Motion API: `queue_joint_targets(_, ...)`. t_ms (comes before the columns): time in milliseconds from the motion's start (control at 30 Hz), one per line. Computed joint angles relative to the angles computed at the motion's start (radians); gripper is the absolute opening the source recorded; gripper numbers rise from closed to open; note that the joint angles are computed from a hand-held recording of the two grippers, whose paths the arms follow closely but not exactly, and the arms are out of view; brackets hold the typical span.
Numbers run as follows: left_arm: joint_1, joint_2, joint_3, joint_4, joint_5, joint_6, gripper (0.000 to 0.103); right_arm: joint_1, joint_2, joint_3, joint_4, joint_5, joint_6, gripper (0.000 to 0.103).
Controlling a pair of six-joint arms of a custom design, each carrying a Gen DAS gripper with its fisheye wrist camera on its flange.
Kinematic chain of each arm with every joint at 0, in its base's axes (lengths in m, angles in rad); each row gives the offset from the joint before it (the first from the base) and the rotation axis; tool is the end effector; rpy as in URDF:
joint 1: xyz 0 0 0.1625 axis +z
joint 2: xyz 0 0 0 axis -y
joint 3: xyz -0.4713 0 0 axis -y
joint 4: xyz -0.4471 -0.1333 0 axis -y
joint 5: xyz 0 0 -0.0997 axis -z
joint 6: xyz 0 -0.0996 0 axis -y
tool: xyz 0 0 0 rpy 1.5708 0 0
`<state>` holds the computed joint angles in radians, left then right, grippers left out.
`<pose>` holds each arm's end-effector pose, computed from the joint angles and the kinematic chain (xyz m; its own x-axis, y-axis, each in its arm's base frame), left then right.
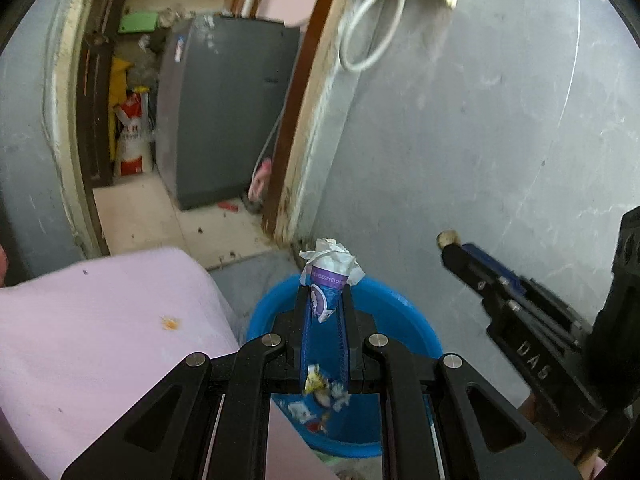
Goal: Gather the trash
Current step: 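Carry the bag and stone over the blue basin and open both tools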
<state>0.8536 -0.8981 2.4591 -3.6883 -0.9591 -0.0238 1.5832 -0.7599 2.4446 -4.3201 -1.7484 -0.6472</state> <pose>-0.1363 -0.4461 0.0675 -0.8294 0.2942 -0.4749 0.5385 0.6471 -0.5397 0.1210 -0.4234 0.0826 -0.7831 -0.1788 0.5957 -0.5994 0.4726 -0.6461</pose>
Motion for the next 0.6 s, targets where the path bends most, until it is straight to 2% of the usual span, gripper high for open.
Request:
queue_joint_targets(133, 0.016, 0.024, -0.027, 0.085, -0.006, -0.009, 0.009, -0.022, -0.007, 0.001, 0.018, -0.023, 0.015, 0.016)
queue_joint_targets(333, 0.040, 0.045, -0.029, 0.088, -0.036, -0.038, 0.010, -0.033, -0.008, -0.005, 0.044, -0.041, 0.035, 0.016)
queue_joint_targets(600, 0.053, 0.022, -0.047, 0.159, -0.062, -0.081, 0.020, -0.030, -0.016, -0.020, 0.092, -0.065, 0.058, 0.017)
